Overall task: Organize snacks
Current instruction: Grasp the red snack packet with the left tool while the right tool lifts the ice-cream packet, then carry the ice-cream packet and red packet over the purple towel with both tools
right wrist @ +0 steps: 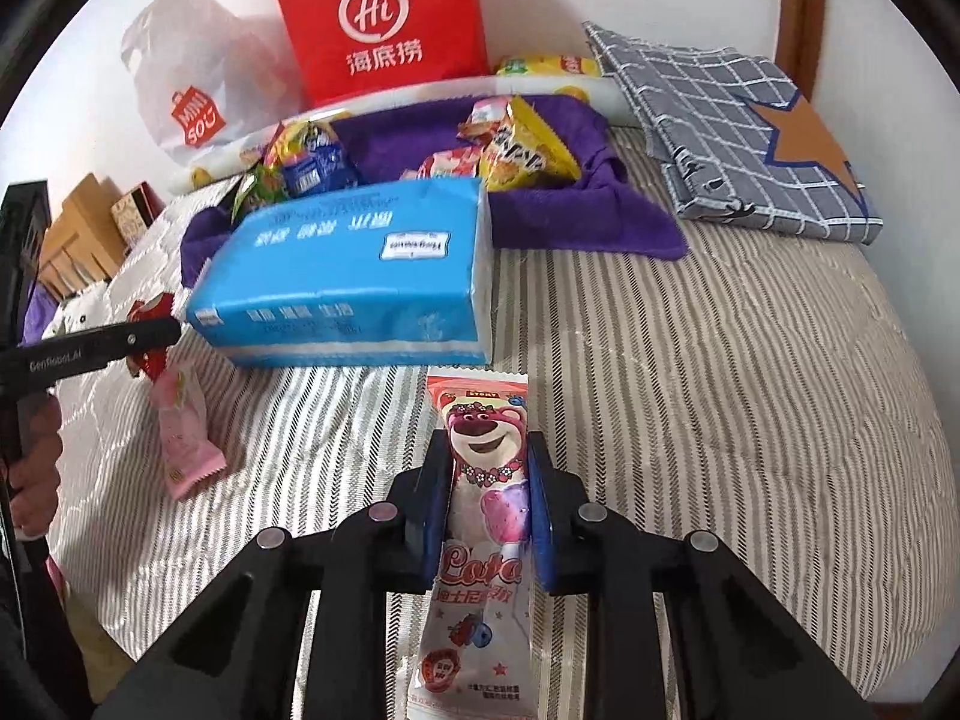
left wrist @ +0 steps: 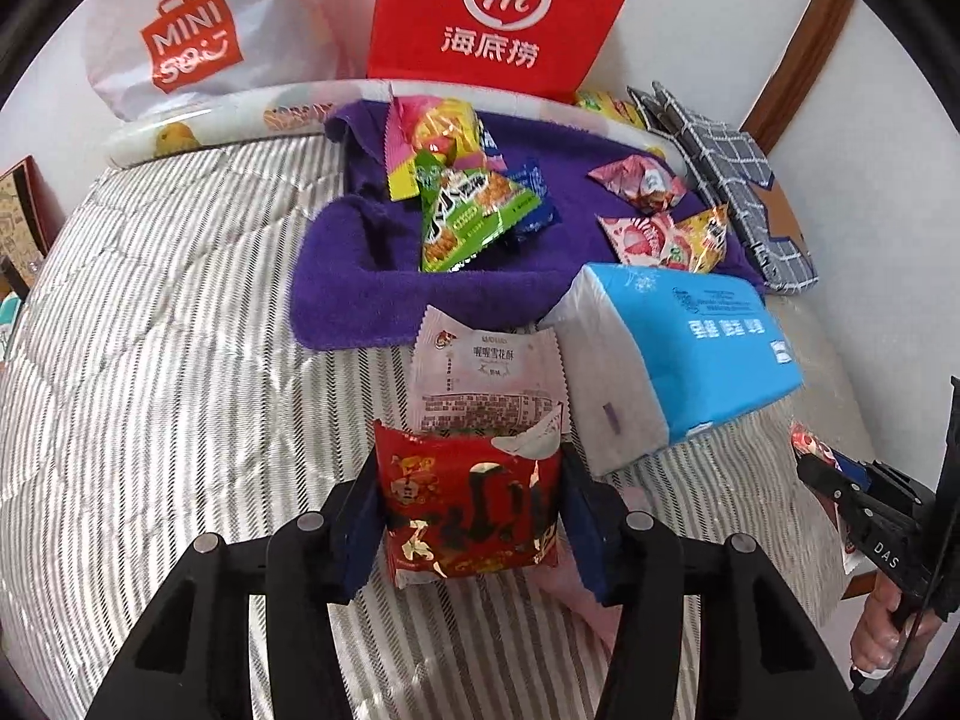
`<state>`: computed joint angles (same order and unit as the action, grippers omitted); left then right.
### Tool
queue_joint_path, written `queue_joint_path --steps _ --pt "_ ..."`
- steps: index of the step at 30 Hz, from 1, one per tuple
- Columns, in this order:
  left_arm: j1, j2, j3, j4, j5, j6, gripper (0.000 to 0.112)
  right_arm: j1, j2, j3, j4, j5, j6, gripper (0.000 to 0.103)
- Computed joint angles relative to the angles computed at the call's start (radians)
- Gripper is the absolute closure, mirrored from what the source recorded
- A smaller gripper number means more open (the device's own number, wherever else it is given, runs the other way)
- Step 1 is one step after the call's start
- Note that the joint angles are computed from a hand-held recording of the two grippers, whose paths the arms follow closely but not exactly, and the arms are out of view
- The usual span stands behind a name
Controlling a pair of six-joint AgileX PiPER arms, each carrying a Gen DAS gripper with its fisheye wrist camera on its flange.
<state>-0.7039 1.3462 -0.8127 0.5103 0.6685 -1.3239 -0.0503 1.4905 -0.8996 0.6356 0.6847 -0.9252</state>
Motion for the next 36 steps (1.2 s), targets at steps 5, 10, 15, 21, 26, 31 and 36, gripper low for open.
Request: queue_joint_path --steps 5,10,15,21,26,31,36 --pt "-0.041 -0.059 -0.007 0.035 0.067 -0.046 0.062 -0.009 -0.047 -0.015 0.001 0.035 0.016 0.080" --pt "-0.069 -0.098 -0.032 0.026 0.094 -0.027 0.062 -0.018 -0.069 -0.062 0.025 0.107 0.034 0.079" --pt "-0.120 -0.077 -0.105 0.039 0.137 -0.019 0.062 0.011 -0.086 -0.117 -0.010 0.123 0.113 0.079" --pt "-0.168 -0.024 -0.201 0.045 0.166 0.000 0.062 0.047 -0.100 -0.180 -0.049 0.125 0.182 0.079" --pt "-0.171 -0.004 -0.265 0.042 0.183 0.019 0.062 0.062 -0.089 -0.239 -0.045 0.146 0.201 0.079" --pt "-0.136 0.010 -0.337 0.023 0.203 0.081 0.062 0.077 -0.049 -0.317 -0.047 0.162 0.228 0.079" --pt "-0.090 0.047 -0.434 0.010 0.244 0.156 0.062 0.111 0.014 -0.425 -0.074 0.169 0.277 0.079"
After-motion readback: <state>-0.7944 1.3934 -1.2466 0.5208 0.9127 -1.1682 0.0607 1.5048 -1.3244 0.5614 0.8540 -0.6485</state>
